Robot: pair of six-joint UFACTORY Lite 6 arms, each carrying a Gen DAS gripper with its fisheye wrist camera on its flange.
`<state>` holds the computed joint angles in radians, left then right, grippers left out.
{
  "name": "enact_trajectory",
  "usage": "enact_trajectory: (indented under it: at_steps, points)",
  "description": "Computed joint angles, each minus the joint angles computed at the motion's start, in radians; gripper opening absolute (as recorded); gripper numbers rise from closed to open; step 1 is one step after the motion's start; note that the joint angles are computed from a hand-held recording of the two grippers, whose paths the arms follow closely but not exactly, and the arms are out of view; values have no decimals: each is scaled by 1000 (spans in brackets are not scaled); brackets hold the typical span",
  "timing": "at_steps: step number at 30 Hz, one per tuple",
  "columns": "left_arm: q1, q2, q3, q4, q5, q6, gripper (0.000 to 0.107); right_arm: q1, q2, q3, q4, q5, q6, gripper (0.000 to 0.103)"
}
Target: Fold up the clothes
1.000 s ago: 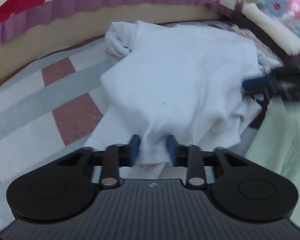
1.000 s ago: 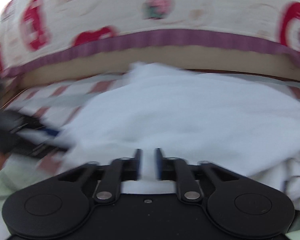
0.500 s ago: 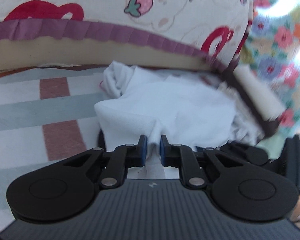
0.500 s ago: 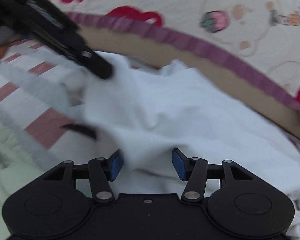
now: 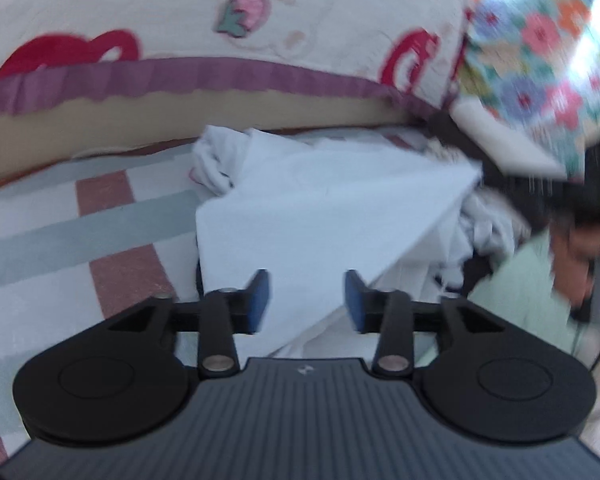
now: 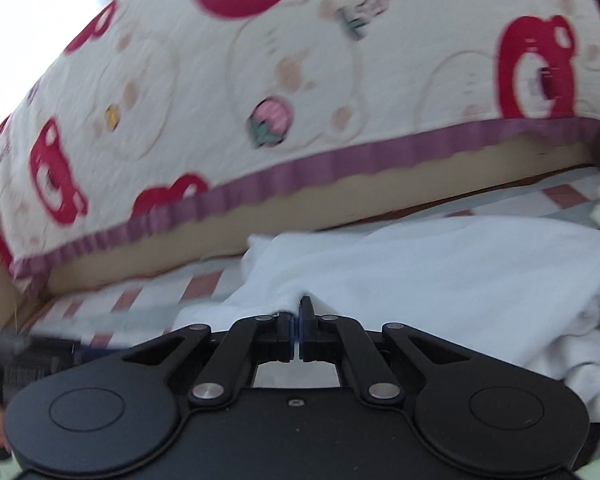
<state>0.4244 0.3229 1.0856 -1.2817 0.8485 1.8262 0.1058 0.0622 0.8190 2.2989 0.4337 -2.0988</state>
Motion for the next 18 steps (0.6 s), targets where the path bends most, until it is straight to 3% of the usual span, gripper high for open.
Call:
enact_trajectory:
  at_steps: [6,9,14,18]
  points:
    - [-114,-46,-93,-33,-147,160,64,-64,-29,-8,16,24,-14,2]
    - [-184,-39,-102,-65,-260,228,65,-84,-43,-13,7,39,-20,2]
    - [-174,99,100,-31,-311,-47,65,-93,-87,-45,153,17,-187,2]
    - [-86,218,261,49,-191,-266,61,-92,-126,-71,398,-20,-448,2]
